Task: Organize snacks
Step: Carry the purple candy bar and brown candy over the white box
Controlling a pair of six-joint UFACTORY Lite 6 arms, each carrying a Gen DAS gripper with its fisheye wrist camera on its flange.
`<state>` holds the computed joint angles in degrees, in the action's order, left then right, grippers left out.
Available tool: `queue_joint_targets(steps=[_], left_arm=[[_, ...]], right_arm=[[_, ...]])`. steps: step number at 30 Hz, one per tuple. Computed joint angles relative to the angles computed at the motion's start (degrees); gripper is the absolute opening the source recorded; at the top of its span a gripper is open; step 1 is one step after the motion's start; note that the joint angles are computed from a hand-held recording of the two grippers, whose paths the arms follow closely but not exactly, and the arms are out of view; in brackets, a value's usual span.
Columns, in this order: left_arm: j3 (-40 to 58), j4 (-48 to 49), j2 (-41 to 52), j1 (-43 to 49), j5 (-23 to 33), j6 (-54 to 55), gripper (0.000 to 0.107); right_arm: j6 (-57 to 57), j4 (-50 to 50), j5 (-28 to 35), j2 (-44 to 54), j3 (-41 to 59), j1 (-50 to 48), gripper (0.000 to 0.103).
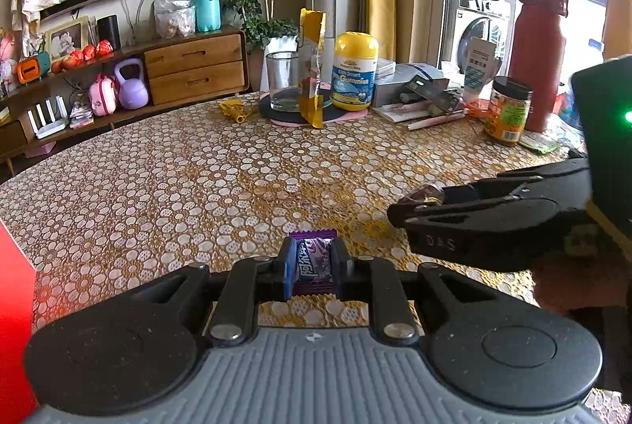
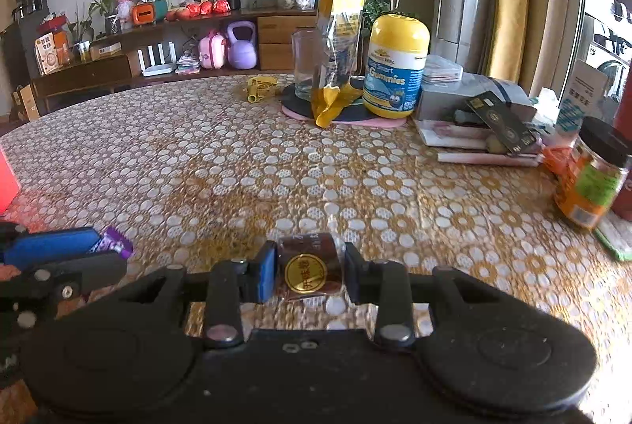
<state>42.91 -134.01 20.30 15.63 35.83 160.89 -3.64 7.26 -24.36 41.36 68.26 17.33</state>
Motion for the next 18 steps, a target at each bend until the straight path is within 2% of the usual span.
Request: queue_joint_targets(steps=[11, 18], left_arm=[[-14.48, 7.78, -14.87, 4.59, 1.74, -2.44, 0.018], [-24.87, 24.62, -29.33, 14.61, 4.29, -12.35, 0.018]], right_arm=[[1.93, 5.62, -11.55, -19.74, -28.08, 5.29, 0.033], [0.12, 16.67, -16.38, -33.69, -45.31, 13.42, 0.033]])
